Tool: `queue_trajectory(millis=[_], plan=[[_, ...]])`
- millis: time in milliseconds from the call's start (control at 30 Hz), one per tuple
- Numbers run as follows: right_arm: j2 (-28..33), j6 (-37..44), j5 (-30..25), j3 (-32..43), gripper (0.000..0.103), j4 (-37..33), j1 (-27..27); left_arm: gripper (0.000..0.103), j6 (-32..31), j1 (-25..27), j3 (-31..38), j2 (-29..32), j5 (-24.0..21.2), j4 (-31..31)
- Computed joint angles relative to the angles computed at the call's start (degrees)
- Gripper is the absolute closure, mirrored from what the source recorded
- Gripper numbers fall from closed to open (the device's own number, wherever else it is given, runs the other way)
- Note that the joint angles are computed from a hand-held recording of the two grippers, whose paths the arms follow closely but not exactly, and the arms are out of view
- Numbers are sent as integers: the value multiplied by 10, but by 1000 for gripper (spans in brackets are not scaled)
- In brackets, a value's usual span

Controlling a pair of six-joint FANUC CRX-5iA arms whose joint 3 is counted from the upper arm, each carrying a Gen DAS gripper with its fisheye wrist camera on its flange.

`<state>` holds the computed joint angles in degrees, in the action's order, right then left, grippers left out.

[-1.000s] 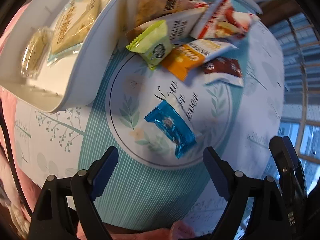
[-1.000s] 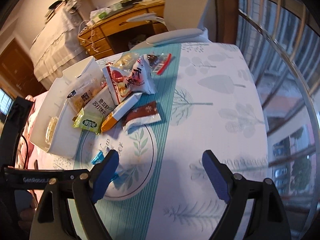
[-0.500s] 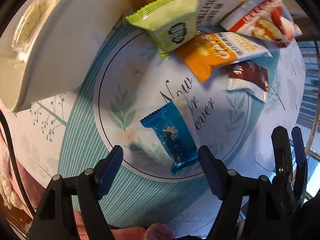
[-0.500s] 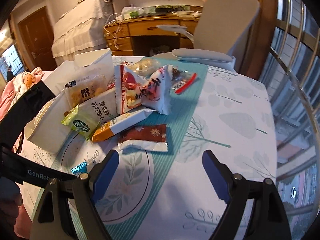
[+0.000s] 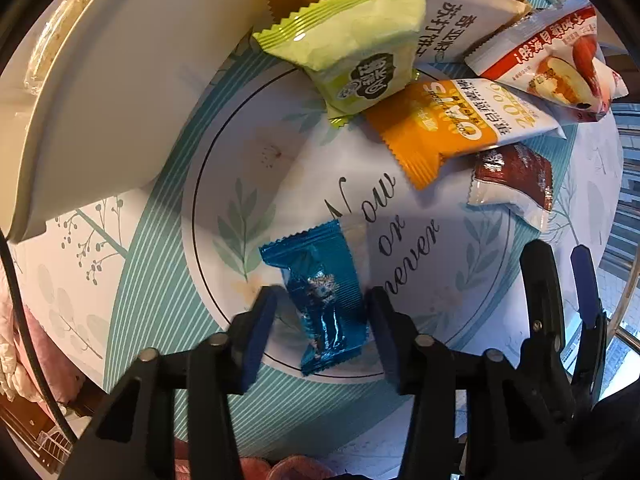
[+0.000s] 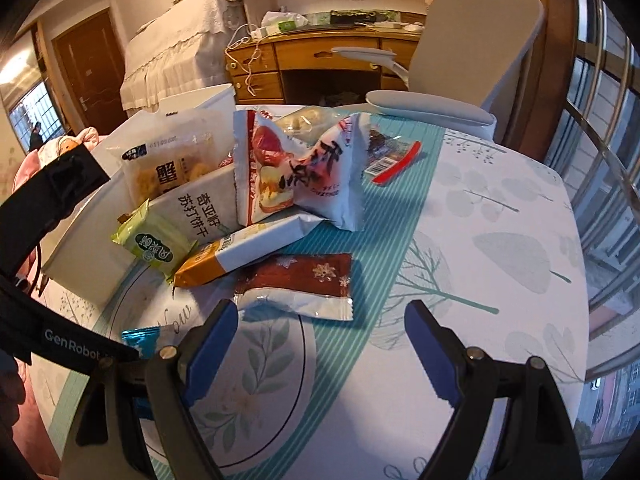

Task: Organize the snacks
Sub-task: 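Grasp blue-wrapped candy with left tool while right tool reaches brown chocolate packet, then close right tool on brown chocolate packet while left tool holds blue candy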

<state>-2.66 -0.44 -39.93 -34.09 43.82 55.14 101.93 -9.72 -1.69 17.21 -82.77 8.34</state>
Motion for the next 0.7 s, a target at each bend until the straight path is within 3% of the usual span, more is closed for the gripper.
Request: queue_trajectory(millis=[200, 600, 700], plan=[[28, 17, 4, 17, 17, -1, -1, 74, 0, 3, -16, -13, 5, -5], [85, 25, -17, 55, 17, 14, -4, 76, -21, 38, -39, -28, -5, -11], [94, 39, -18, 65, 22, 0, -6, 76, -31, 44, -48, -39, -3, -11]])
